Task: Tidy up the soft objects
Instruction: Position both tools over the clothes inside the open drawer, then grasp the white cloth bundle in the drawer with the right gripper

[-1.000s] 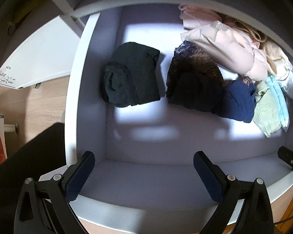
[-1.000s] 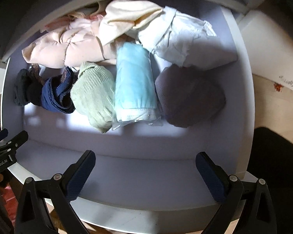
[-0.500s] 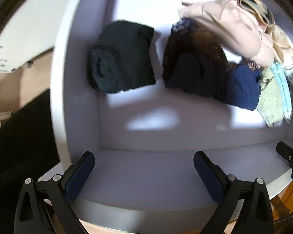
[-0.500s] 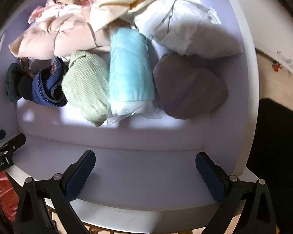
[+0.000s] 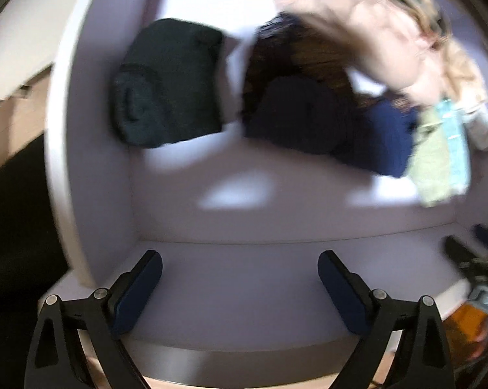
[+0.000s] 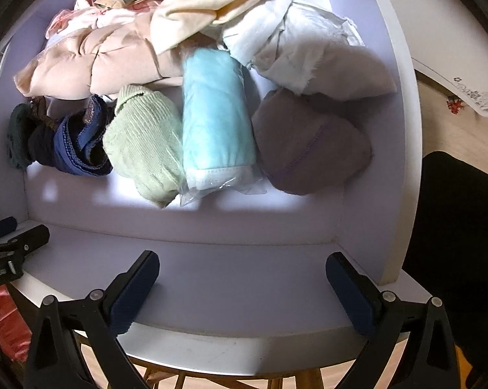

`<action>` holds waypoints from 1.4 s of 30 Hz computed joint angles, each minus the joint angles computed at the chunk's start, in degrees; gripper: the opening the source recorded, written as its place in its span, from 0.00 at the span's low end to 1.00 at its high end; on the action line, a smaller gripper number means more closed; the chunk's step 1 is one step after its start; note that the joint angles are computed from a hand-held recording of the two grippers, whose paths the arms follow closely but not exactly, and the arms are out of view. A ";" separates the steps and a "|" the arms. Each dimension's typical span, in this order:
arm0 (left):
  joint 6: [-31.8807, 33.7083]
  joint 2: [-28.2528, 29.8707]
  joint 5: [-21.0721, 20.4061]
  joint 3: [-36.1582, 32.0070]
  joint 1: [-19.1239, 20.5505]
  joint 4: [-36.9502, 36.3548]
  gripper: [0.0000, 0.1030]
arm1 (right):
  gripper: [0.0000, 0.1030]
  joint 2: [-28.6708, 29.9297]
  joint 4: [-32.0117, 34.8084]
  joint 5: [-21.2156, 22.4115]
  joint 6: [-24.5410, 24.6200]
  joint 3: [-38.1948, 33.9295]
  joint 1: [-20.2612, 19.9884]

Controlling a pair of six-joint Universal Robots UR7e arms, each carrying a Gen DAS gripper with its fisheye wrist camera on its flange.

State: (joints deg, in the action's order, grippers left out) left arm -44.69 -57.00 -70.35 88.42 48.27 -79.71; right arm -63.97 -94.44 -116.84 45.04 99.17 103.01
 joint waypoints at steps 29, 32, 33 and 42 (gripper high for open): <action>-0.62 0.38 4.16 -5.97 -2.02 -8.97 0.96 | 0.72 0.57 3.57 -20.03 -18.17 -17.74 -0.09; -0.13 1.00 4.22 -6.51 -1.92 -8.30 0.96 | 0.67 1.59 5.10 -20.11 -20.22 -19.31 -0.82; -0.10 1.03 4.19 -6.65 -1.98 -8.00 0.96 | 0.66 1.10 4.40 -19.34 -20.87 -18.44 -0.96; 0.56 1.53 3.82 -6.44 -1.65 -7.40 0.96 | 0.61 4.40 -0.01 -15.48 -24.43 -20.73 -1.70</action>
State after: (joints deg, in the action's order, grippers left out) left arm -44.13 -55.47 -66.53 81.99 46.63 -87.10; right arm -59.57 -94.45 -132.32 20.61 78.44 101.31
